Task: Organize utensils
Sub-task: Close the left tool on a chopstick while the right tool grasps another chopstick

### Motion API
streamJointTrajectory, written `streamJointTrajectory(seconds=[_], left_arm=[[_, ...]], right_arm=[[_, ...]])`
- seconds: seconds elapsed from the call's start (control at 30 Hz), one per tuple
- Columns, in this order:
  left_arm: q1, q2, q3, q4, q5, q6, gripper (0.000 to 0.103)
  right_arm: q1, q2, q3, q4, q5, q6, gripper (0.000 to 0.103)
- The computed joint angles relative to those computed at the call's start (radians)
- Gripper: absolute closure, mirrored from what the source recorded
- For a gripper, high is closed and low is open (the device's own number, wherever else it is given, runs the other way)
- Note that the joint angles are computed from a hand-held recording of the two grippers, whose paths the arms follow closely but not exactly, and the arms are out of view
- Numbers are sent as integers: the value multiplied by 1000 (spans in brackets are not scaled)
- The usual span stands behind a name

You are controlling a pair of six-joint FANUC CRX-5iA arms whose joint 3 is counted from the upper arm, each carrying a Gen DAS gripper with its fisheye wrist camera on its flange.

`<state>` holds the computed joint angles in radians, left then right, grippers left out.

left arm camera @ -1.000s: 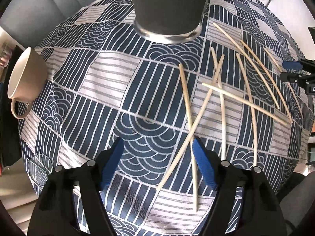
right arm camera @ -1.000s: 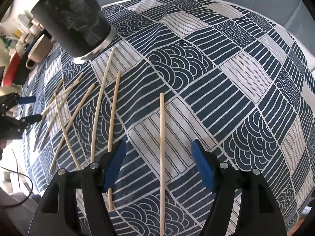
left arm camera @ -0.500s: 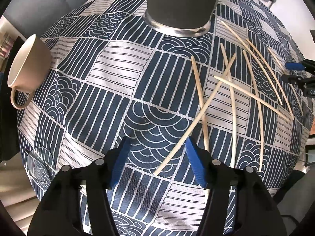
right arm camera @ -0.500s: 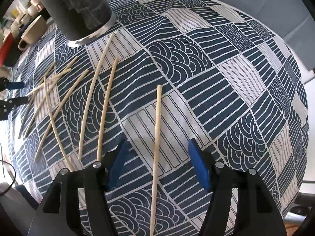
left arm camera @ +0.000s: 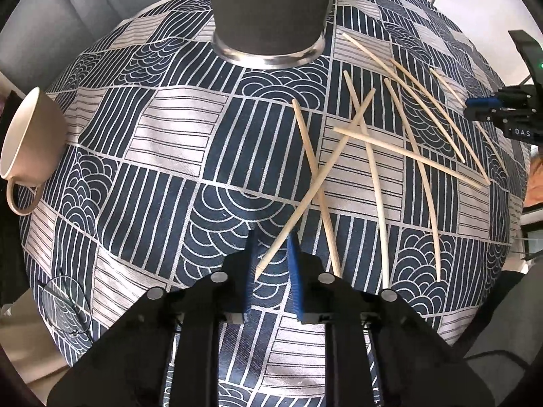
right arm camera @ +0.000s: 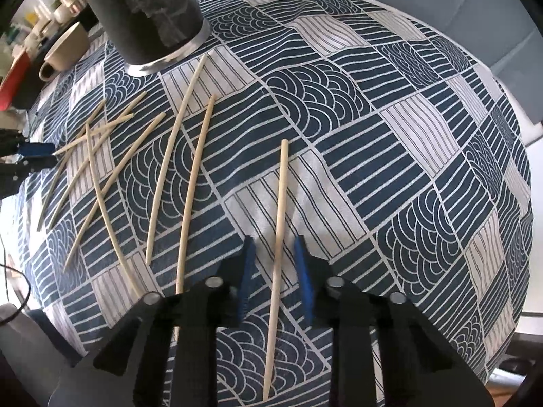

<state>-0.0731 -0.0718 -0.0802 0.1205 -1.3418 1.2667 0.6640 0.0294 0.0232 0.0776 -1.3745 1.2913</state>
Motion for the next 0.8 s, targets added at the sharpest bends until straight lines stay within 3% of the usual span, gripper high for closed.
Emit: streamJointTrajectory(seconds=[0.1, 0.27, 0.53, 0.8], left_arm=[[13, -11, -16, 13, -5, -5, 98], [50, -40, -49, 40, -19, -1, 98], [105, -92, -96, 90, -74, 22, 98], [201, -174, -178, 239, -77, 54, 98]], right_arm=[[-9, -7, -5, -4, -3, -10, 96], [-31, -17, -3, -31, 2, -30, 97], [-137, -49, 9, -189, -1, -33, 99], [-189, -99, 35, -298, 33, -14, 98]])
